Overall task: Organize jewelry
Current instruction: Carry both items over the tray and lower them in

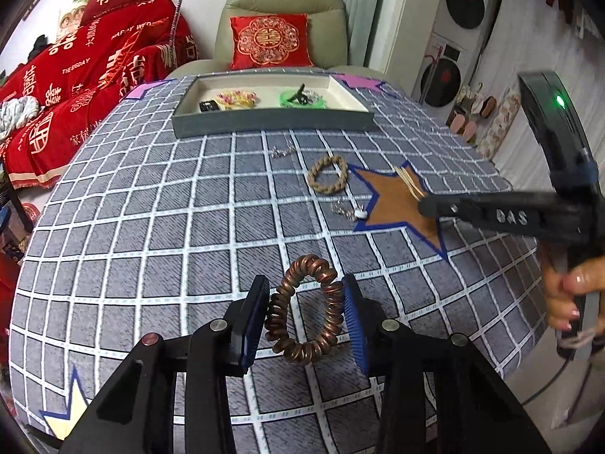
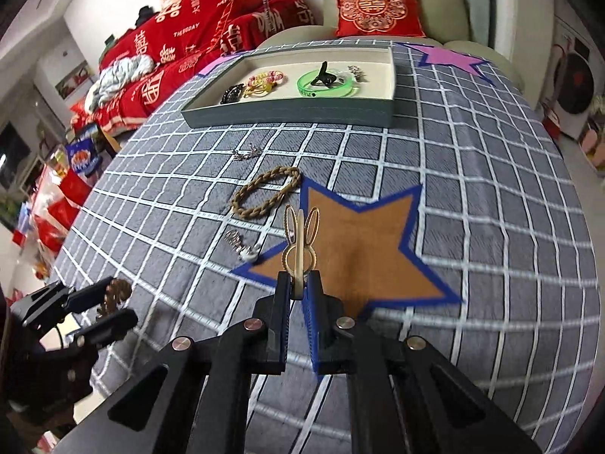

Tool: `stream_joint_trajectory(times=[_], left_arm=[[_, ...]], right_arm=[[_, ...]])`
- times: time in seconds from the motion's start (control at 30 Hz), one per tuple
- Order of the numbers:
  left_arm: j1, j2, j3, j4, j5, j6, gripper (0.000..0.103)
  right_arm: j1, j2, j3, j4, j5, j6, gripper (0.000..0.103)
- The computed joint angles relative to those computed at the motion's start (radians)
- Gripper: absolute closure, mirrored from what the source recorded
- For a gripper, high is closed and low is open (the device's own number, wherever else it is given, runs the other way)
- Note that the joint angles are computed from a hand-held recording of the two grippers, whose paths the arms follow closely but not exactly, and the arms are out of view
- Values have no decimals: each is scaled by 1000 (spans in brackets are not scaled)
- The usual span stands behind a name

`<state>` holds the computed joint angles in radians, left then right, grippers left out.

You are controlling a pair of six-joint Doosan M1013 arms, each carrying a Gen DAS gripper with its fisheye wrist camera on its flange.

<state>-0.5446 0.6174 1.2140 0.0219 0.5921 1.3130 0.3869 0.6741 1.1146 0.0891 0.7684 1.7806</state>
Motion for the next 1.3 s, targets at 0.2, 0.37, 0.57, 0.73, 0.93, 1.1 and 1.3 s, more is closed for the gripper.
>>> stream_joint_trajectory(times=[0.2,0.37,0.57,0.73,0.93,1.1,1.3], left_arm=[[21,-5,-24,-13,2,2,55],[38,8,-81,8,23,10,55],[61,50,-191,-10,66,58,56],[76,124,-343,-22,141,83,69],[91,234,-543,-17,239,80,69],[93,255,-558,43,259,44,69],[92,241,-475,85,287,-36,18]], right_arm=[[1,-31,33,15,-21,18,94],[-3,-41,24,15,-24,22,94],[-12,-22,-47,4,-11,26,94],[-19,25,-152,-25,23,29,94],[-29,116,-325,-48,97,29,94],[-40,160,-388,-12,115,37,94],[-37,158,-345,34,117,11,94]])
